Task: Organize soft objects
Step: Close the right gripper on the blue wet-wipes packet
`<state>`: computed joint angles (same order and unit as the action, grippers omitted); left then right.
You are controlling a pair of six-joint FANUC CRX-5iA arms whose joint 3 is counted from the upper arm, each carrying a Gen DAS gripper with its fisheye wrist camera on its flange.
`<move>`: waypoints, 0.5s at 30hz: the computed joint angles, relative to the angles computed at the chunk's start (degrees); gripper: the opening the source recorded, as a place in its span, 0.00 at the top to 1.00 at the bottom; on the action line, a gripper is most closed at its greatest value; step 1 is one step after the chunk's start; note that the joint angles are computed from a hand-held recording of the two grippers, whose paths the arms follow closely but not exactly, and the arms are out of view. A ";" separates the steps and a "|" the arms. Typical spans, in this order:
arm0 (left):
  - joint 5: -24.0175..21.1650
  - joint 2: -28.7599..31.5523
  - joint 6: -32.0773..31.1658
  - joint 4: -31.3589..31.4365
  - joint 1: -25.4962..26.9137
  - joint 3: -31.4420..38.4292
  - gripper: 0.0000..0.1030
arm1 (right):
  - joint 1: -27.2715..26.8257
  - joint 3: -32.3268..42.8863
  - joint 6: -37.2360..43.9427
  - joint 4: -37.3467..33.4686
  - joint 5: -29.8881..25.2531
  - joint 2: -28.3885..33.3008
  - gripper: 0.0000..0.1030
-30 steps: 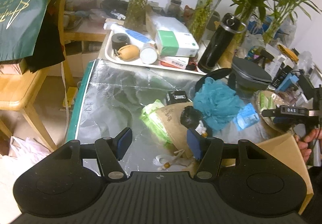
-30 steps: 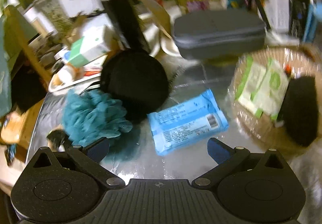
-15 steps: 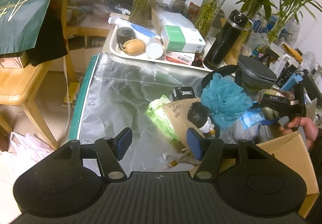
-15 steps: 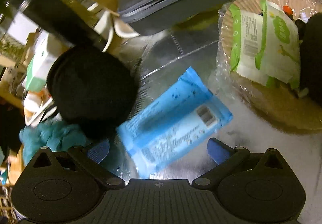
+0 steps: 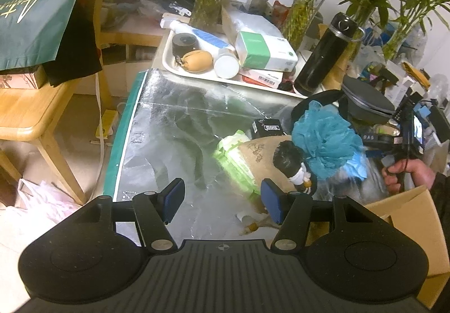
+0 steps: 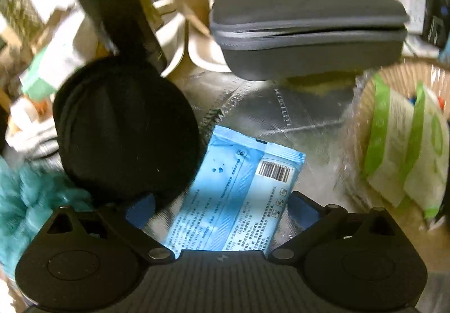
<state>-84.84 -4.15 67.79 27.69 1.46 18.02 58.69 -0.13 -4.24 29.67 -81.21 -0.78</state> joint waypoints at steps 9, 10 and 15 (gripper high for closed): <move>-0.33 0.91 0.73 -1.11 -0.94 1.44 0.43 | -0.35 7.48 1.42 -2.93 -11.13 5.19 0.24; -0.49 1.21 0.69 -1.25 -1.08 1.80 0.43 | -0.48 7.68 1.01 -3.47 -11.46 5.09 0.25; -0.82 2.87 1.25 -2.07 -2.28 3.81 0.43 | -0.72 8.07 0.45 -4.66 -11.65 4.35 0.30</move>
